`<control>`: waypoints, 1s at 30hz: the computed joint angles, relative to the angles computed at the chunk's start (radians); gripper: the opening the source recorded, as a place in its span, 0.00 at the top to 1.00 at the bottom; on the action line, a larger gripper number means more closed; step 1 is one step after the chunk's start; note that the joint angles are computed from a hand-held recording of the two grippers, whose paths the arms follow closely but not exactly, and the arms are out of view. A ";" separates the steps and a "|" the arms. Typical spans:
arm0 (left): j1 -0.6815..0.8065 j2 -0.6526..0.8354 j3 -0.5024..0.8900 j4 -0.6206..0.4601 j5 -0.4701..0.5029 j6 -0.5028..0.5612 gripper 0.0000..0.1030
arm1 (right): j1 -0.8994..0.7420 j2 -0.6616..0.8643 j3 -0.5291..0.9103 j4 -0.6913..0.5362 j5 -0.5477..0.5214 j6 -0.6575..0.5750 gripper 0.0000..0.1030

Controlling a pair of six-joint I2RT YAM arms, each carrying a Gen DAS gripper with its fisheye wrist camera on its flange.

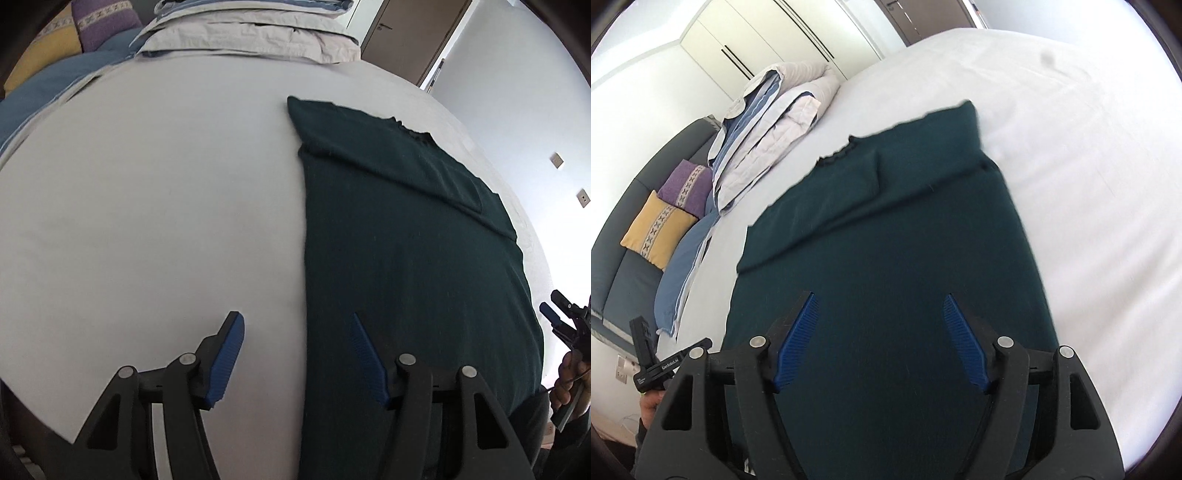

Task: Fold small clothes
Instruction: 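Open the right gripper and withdraw from the folded sweater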

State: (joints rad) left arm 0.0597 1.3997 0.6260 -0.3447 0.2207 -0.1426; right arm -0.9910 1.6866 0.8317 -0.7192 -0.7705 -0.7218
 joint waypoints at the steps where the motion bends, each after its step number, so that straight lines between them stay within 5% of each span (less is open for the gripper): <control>1: 0.016 -0.037 -0.036 -0.019 0.029 -0.006 0.39 | -0.058 -0.003 -0.004 -0.056 0.007 -0.081 0.32; 7: 0.062 -0.227 -0.162 -0.152 0.149 -0.001 0.41 | -0.358 0.099 0.058 -0.297 0.085 -0.442 0.36; 13: 0.042 -0.296 -0.221 -0.177 0.164 -0.028 0.44 | -0.530 0.192 0.139 -0.392 0.164 -0.591 0.45; 17: 0.024 -0.267 -0.217 -0.152 0.153 -0.041 0.45 | -0.586 0.231 0.190 -0.422 0.197 -0.637 0.49; 21: 0.024 -0.249 -0.207 -0.176 0.151 -0.023 0.67 | -0.615 0.252 0.232 -0.434 0.219 -0.645 0.49; 30: -0.042 -0.242 -0.202 -0.174 0.112 -0.081 0.55 | -0.585 0.245 0.266 -0.375 0.268 -0.557 0.52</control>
